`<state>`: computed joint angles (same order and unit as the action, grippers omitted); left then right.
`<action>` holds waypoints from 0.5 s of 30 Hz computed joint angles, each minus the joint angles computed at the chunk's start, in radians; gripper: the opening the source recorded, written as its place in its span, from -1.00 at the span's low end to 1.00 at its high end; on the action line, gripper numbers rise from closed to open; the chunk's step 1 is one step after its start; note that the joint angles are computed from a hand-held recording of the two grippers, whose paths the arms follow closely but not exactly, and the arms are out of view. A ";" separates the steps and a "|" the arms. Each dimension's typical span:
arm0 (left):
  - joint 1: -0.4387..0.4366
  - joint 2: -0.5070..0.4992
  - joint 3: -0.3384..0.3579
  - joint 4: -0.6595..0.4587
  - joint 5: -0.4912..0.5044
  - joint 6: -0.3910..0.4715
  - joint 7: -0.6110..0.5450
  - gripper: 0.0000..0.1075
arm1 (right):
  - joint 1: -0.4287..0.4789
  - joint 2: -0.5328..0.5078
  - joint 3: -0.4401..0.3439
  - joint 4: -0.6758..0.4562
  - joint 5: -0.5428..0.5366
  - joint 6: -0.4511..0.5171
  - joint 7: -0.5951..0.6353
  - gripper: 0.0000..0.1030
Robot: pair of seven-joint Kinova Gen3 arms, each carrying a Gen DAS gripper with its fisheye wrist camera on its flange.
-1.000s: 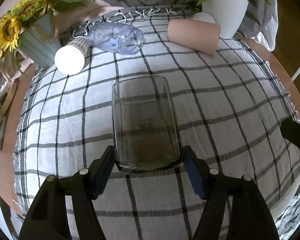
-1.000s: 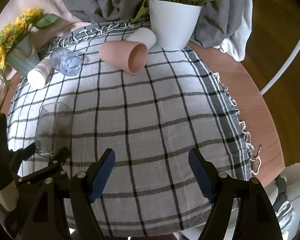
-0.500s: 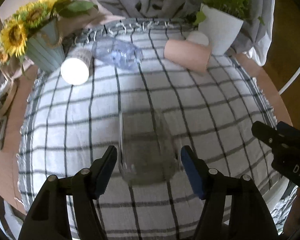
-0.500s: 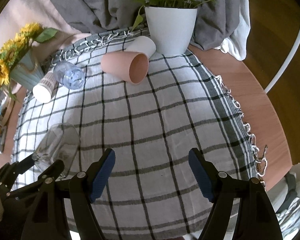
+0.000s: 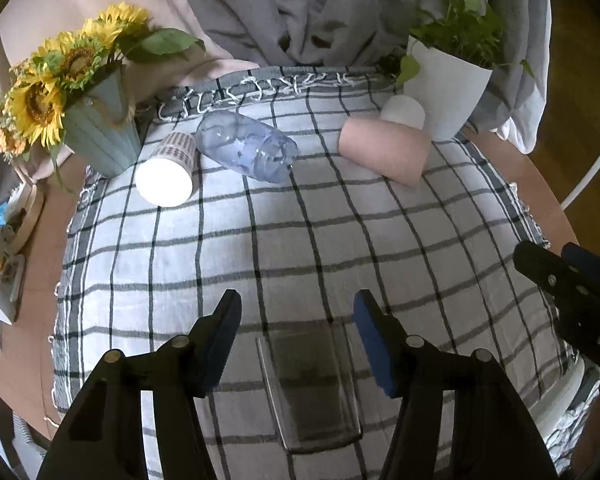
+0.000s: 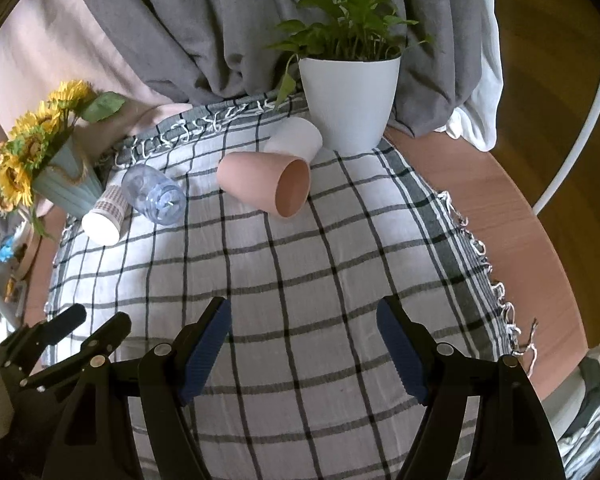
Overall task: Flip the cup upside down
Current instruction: 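Close the left tool around the glass cup and lift it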
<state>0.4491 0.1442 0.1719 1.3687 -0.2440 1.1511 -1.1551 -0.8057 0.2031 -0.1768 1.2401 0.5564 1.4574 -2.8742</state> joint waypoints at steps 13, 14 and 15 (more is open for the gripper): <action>-0.016 -0.065 0.023 0.109 0.073 0.018 0.013 0.62 | 0.003 -0.014 -0.016 0.032 -0.031 -0.009 0.020 0.46; -0.015 -0.069 0.026 0.122 0.073 0.013 0.017 0.62 | 0.004 -0.014 -0.017 0.035 -0.034 -0.009 0.025 0.46; -0.013 -0.073 0.029 0.132 0.072 0.011 0.023 0.62 | 0.005 -0.013 -0.018 0.037 -0.037 -0.007 0.032 0.46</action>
<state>0.4357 0.0716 0.2008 1.5006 -0.1720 1.1617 -1.1325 -0.8009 0.1903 -0.1945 1.2770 0.5194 1.4500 -2.8421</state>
